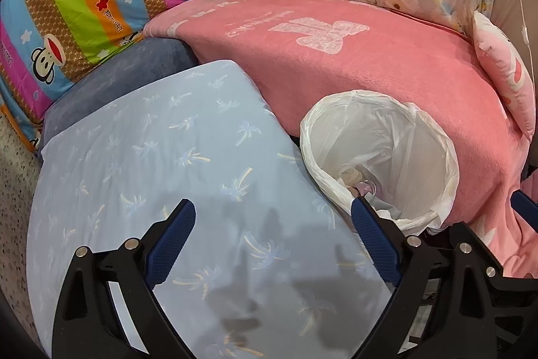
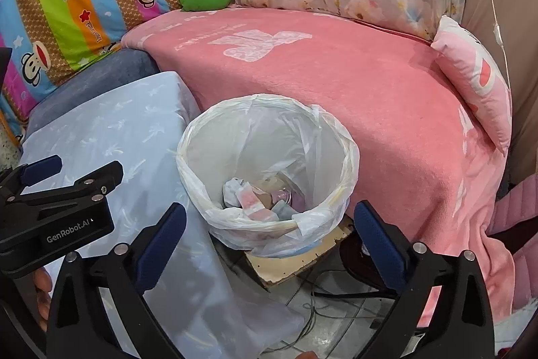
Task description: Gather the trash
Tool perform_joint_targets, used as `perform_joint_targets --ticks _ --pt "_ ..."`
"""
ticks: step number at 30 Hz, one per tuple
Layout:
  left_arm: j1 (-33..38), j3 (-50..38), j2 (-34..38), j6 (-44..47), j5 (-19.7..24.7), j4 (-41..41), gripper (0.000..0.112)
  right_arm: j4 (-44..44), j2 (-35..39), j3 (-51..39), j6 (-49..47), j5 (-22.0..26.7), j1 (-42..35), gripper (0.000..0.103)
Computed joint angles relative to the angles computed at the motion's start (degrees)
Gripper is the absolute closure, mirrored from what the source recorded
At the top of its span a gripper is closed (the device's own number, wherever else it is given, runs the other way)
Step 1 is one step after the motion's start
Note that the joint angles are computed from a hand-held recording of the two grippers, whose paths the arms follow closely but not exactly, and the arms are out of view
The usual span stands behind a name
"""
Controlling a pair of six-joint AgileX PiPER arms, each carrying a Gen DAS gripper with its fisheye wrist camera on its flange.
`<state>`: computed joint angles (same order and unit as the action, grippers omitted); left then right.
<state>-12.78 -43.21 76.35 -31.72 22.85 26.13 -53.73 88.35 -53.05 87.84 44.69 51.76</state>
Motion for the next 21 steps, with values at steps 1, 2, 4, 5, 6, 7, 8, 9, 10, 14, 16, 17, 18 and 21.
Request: perform_joint_targets --ticks 1,2,4,5,6,7,8,9,10,14,16,17,18,21 --pt "-0.17 -0.25 0.03 -0.19 0.51 -0.04 0.021 0.53 -0.19 -0.19 -0.72 0.19 -0.07 0.006" --pt "-0.33 -0.45 0.05 -0.32 0.92 -0.02 0.02 1.0 -0.25 -0.38 -1.32 0.33 -0.13 0.006" --pt "-0.87 -1.05 0.18 -0.52 2.01 -0.03 0.02 2.33 -0.31 -0.86 -3.11 0.53 -0.44 0.006" --pt "-1.04 -1.32 0.26 -0.42 2.41 -0.2 0.02 2.91 -0.25 -1.16 -3.97 0.66 -0.6 0.006" --pt "-1.11 -1.55 0.31 -0.14 2.78 -0.47 0.02 3.44 -0.21 -1.48 -4.89 0.91 -0.71 0.006" --pt "-1.27 -1.82 0.36 0.03 3.24 -0.69 0.02 3.68 -0.19 -1.66 -5.43 1.04 -0.77 0.006" --pt "-1.41 -2.18 0.47 0.33 3.76 -1.03 0.02 3.72 -0.23 -1.75 -5.6 1.25 -0.66 0.006" --pt "-1.43 -2.42 0.58 0.75 4.06 -1.52 0.02 3.94 -0.24 -2.03 -6.15 1.54 -0.69 0.006" --pt "-1.37 -2.7 0.69 1.41 4.34 -2.26 0.02 4.0 -0.31 -2.09 -6.33 1.69 -0.66 0.006" --pt "-1.46 -3.84 1.04 2.47 5.43 -3.85 0.02 5.42 -0.61 -2.81 -8.22 1.92 -1.37 0.006" --pt "-1.56 -4.35 1.26 3.0 5.78 -4.46 0.02 5.78 -0.61 -3.17 -9.05 2.17 -1.79 0.006" --pt "-1.58 -4.53 1.35 3.17 5.92 -4.63 0.02 5.93 -0.42 -3.43 -9.39 2.46 -1.81 0.006" --pt "-1.67 -4.74 1.51 3.17 6.13 -4.68 0.02 6.06 -0.32 -3.64 -9.82 2.66 -1.94 0.006" --pt "-1.86 -5.4 1.95 3.2 6.55 -5.09 0.019 6.28 -0.04 -4.07 -10.71 3.31 -2.26 0.006"
